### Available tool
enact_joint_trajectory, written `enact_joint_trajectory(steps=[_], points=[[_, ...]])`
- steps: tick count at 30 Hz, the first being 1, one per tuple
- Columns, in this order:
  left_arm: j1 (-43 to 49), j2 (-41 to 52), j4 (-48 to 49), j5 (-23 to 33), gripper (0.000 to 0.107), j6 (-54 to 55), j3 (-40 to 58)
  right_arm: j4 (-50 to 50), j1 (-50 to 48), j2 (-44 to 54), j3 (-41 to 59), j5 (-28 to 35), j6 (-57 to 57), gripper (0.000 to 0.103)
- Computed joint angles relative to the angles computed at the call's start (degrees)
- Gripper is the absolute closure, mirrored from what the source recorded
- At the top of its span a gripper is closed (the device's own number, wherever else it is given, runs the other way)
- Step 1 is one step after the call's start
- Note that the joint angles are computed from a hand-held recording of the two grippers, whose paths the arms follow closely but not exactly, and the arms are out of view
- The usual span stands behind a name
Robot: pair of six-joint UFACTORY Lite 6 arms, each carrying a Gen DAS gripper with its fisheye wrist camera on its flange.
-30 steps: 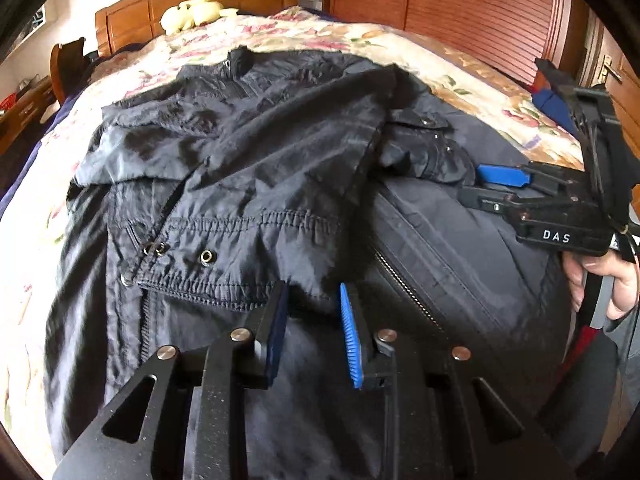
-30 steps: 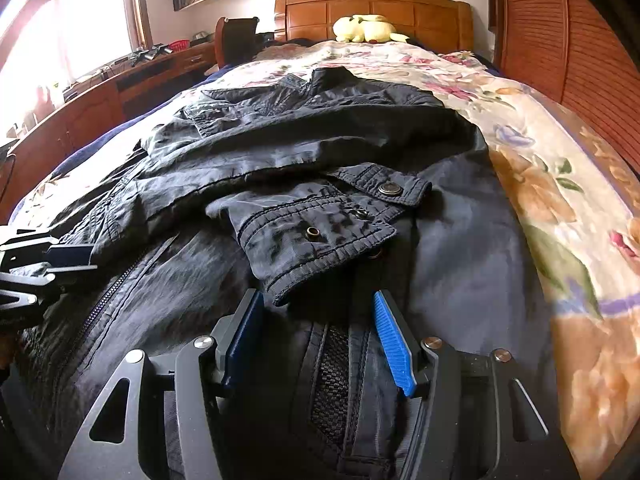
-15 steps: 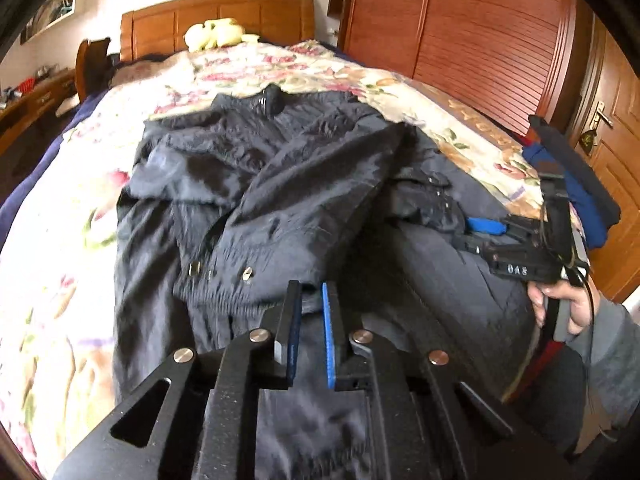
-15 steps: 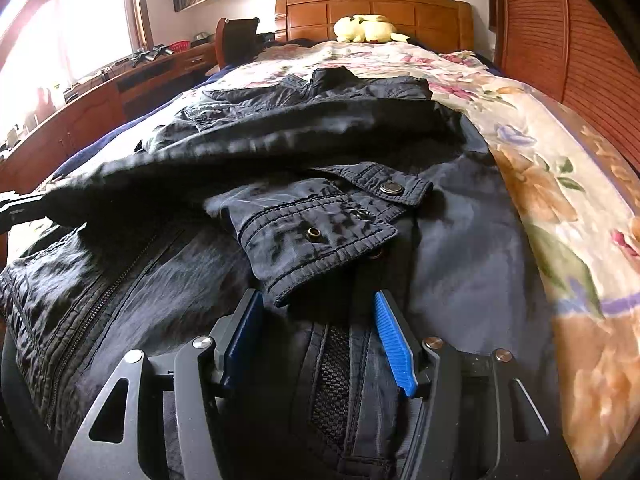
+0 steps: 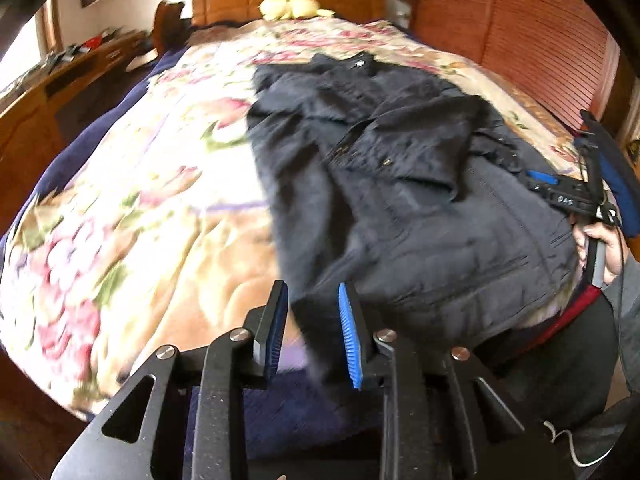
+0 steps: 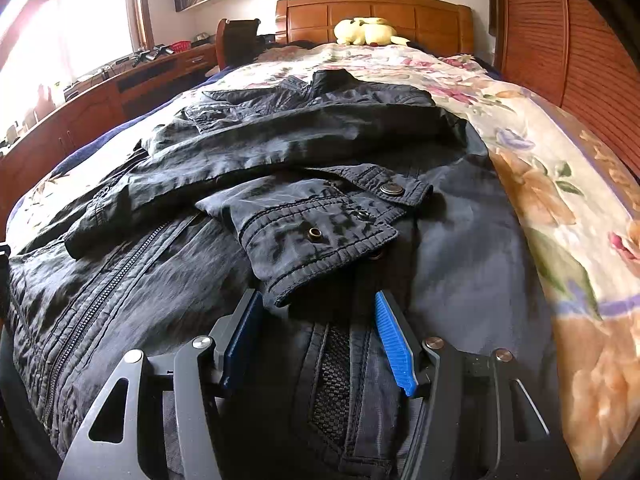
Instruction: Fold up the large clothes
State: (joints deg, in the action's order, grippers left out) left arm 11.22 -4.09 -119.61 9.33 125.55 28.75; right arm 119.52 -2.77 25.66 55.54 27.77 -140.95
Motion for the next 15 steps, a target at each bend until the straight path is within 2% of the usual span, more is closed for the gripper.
enact_joint_trajectory(steps=[3, 8, 12, 15], points=[[2.0, 0.8, 2.2, 2.1, 0.079, -1.6, -1.1, -0.1, -0.1, 0.1, 0.0, 0.1, 0.0, 0.043], [2.9, 6.4, -3.6, 4.2, 0.078, 3.7, 1.1, -0.1, -0.2, 0.1, 0.0, 0.2, -0.2, 0.043], [5.4, 11.4, -1.3, 7.6, 0.078, 0.6, 4.0, 0.1, -0.2, 0.1, 0.0, 0.2, -0.4, 0.043], [4.6, 13.2, -5.9, 7.5, 0.078, 4.1, 5.1, 0.1, -0.2, 0.1, 0.0, 0.2, -0.5, 0.043]])
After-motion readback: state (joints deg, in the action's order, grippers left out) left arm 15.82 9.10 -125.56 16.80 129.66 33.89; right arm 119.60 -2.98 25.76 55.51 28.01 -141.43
